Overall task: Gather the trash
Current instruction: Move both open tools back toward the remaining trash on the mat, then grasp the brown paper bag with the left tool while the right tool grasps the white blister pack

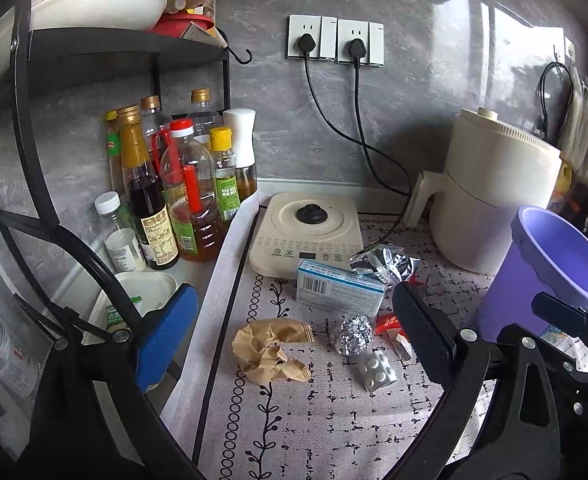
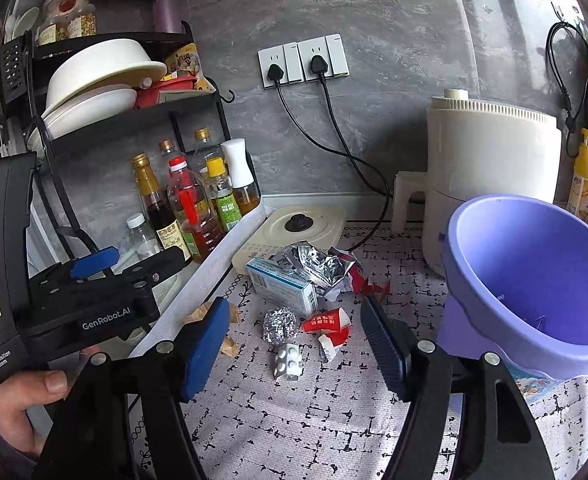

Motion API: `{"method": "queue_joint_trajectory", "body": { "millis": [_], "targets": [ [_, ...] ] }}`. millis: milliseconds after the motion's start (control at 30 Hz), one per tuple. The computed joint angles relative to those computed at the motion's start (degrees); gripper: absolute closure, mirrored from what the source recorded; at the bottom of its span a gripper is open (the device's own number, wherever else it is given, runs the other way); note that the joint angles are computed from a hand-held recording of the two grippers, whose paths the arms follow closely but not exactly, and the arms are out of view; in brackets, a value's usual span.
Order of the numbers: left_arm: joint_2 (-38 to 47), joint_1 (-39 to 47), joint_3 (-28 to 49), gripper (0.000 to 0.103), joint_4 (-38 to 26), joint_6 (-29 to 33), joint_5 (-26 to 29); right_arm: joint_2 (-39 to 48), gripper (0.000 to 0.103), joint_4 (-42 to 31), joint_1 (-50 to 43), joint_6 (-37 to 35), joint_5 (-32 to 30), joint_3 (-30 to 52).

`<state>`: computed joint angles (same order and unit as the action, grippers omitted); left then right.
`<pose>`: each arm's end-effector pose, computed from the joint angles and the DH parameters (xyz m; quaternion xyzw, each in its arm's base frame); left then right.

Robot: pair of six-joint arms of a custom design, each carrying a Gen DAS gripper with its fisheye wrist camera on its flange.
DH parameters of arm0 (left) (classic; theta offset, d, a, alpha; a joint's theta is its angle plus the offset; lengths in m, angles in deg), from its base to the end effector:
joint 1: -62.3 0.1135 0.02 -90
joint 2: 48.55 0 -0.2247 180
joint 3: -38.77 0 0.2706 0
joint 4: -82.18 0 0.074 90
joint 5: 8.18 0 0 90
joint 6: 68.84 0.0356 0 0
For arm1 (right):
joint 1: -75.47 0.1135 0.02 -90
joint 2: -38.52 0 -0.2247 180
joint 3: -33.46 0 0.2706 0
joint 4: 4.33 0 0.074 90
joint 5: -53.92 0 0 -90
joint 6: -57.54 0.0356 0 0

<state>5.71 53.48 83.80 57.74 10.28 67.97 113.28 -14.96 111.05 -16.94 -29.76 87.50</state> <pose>0.2446 -0.0293 0.1923 -0.0726 0.8740 0.0246 0.4798 0.2523 0.1757 0.1777 -0.1250 0.8619 0.1676 0.4619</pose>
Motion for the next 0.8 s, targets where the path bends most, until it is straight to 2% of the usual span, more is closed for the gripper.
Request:
{"method": "queue_joint_trajectory", "body": {
  "millis": [367, 800],
  "targets": [
    [8.0, 1.0, -2.0, 0.006, 4.9, -0.1, 0.9, 6.8, 0.043, 1.1, -1.0, 1.2, -1.9, 0.3],
    [26.7, 3.0, 0.9, 0.011, 13.4, -0.9, 0.6, 16.7, 0.047, 3.9, -0.2, 1.8, -2.8, 2.9]
  ]
}}
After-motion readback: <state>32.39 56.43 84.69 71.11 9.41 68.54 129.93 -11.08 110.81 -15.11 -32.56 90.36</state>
